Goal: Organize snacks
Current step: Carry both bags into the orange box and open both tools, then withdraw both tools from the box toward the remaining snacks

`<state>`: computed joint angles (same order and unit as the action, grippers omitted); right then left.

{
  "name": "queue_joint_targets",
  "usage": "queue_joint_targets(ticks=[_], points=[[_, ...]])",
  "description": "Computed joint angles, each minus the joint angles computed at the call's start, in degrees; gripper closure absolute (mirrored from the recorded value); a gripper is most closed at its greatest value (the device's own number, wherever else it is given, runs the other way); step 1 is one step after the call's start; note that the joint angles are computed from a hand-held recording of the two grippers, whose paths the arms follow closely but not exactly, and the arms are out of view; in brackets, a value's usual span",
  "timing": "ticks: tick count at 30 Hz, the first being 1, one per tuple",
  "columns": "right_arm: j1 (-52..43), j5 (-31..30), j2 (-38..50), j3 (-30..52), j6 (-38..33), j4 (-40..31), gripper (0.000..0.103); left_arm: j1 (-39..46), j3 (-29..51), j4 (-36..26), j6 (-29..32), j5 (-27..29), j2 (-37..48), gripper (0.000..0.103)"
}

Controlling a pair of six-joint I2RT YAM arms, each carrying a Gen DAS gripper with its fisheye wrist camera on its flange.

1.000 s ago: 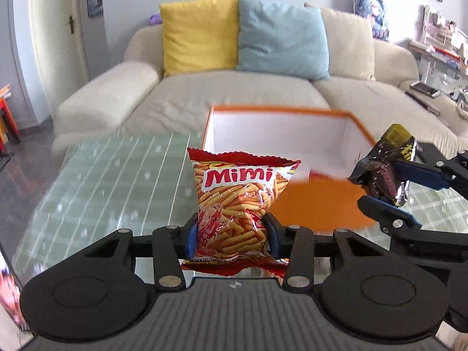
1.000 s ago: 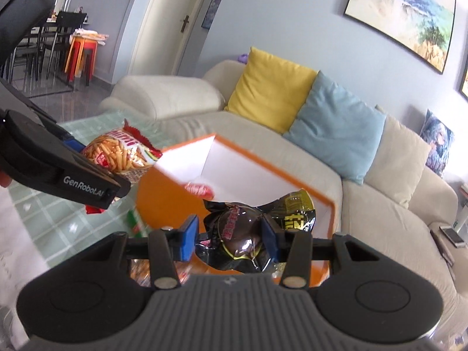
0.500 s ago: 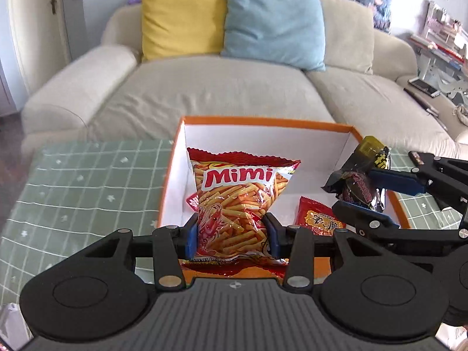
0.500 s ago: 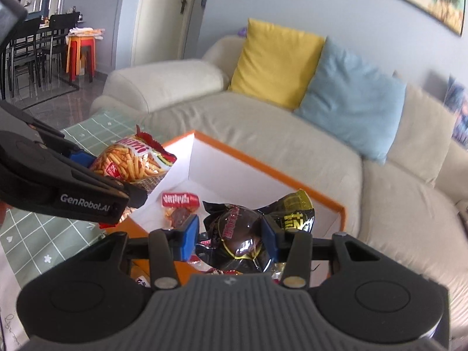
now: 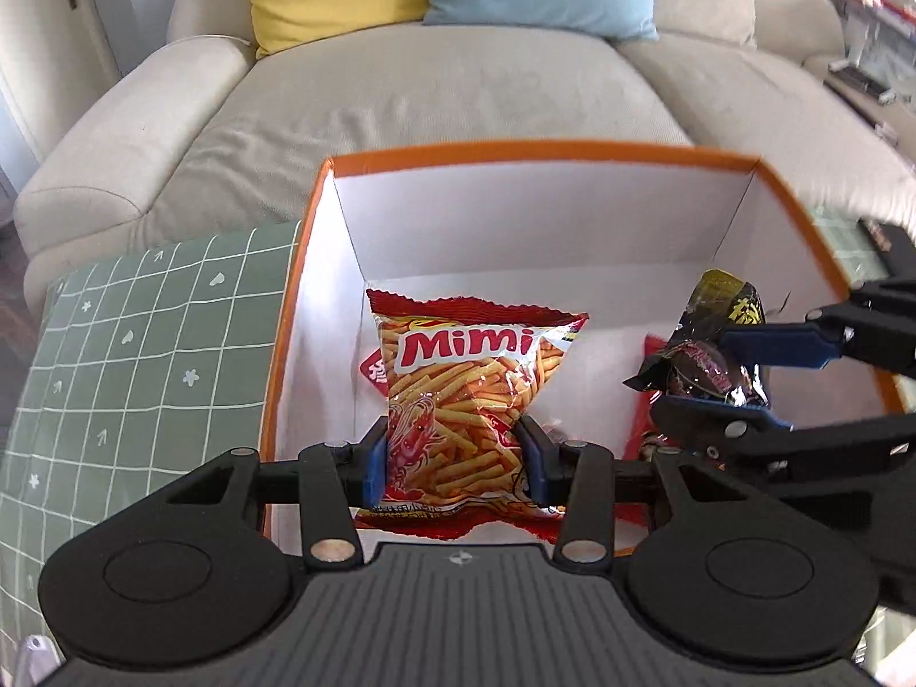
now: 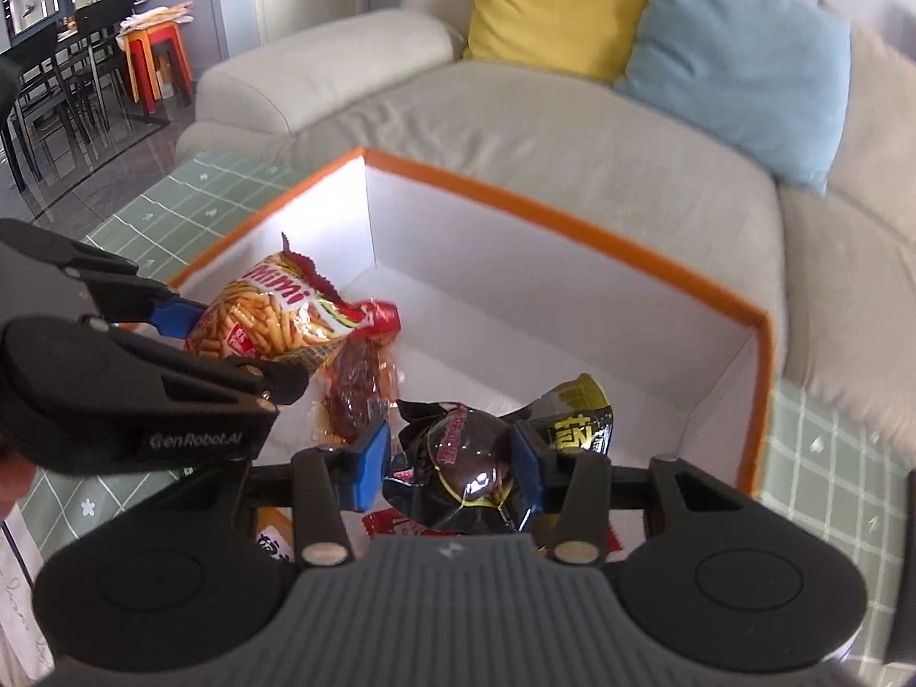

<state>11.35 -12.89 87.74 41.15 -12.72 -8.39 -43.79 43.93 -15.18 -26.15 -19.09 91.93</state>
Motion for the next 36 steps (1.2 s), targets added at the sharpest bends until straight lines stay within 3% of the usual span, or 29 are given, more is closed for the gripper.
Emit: queue_joint_targets(ticks=[12,18,21,25,36], points=[[-0.27,-0.71,8.36,6.41,3.15,-6.32,0.066,1.08,3.52,-1.36,3.00,1.36,6.15,0.052],[-0.21,-0.56,8.76,6.56,3.44,-6.08,0.065,0.08,3.93,-1.23,3.07,-0.84,6.53,0.046],[-0.41,-0.63,8.21,6.35,3.86,-6.37,0.065,-0.82,3.76,-1.08,3.34,-2.23,6.10,0.041],[-0.53,0.30,7.73,6.69,4.06,-7.57,0.063,-2.03,3.39,-0.87,3.42,-5.06,4.64,0.023],[-3.30,-1.07,-1.94,2.33,5.55,-8.71,0.052,-7.31,1.18,-3.86,-1.27,-11.47,-4.32,0.021]])
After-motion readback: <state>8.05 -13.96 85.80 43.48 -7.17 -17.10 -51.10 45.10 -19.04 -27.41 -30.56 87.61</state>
